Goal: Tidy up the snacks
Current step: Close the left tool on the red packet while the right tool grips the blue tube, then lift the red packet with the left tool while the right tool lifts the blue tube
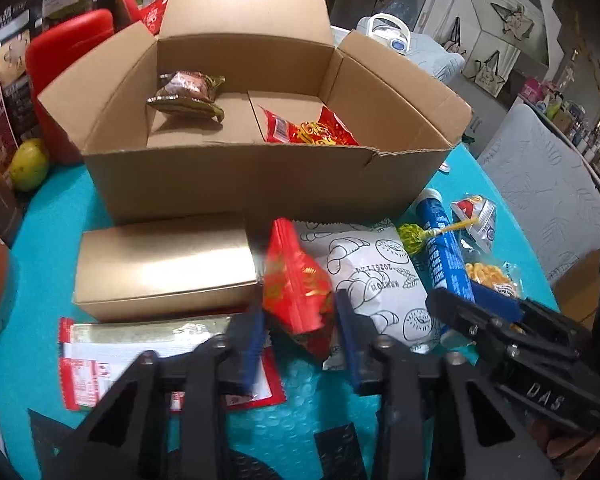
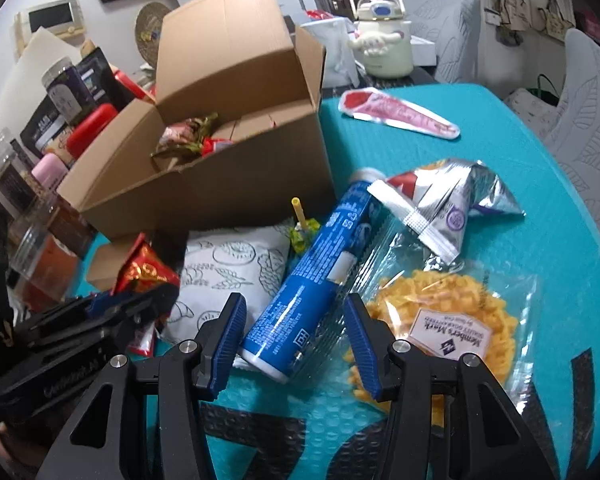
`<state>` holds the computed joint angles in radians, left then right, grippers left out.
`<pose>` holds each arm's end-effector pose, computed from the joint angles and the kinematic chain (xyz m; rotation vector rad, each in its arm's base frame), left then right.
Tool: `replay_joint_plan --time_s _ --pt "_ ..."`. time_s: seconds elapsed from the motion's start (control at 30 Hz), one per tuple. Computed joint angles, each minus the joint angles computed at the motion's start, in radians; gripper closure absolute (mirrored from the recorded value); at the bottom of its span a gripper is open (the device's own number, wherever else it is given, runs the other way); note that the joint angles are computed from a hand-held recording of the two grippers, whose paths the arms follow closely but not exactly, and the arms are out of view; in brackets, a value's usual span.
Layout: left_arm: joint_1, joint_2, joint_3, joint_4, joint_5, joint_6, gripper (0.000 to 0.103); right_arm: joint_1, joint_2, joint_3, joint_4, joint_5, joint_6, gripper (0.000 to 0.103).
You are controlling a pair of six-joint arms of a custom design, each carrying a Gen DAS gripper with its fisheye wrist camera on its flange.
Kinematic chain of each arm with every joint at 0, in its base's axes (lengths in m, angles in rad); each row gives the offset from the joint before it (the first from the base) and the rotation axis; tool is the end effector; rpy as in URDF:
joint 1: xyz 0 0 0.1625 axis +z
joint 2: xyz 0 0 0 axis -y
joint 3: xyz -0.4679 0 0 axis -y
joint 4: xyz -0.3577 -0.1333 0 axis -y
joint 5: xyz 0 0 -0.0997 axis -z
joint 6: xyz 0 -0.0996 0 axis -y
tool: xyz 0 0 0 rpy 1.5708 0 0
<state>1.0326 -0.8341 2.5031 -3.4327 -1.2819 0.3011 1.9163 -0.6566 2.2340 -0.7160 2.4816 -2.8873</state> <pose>-0.0639 -0.4224 0.0785 1.1286 2.6285 -0.3240 0.1640 -0.2942 -0.0208 -0.3029 -2.2496 1.1134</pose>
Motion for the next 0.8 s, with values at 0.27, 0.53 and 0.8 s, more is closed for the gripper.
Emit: replay_joint_plan --time_s 0.27,0.53,0.8 --pt "-0.023 -0.022 0.045 -0.048 0.005 0.008 0.076 0.048 0.019 0.014 0.015 0.069 0.052 0.069" --pt "-0.037 -0.109 0.127 -0.006 0.006 0.022 0.076 0.136 0.093 0.000 0.126 0.109 0.209 0.074" --pt "-0.047 -0.215 0.226 0.076 -0.002 0.030 0.076 0.257 0.195 -0.045 0.310 0.115 0.460 0.074"
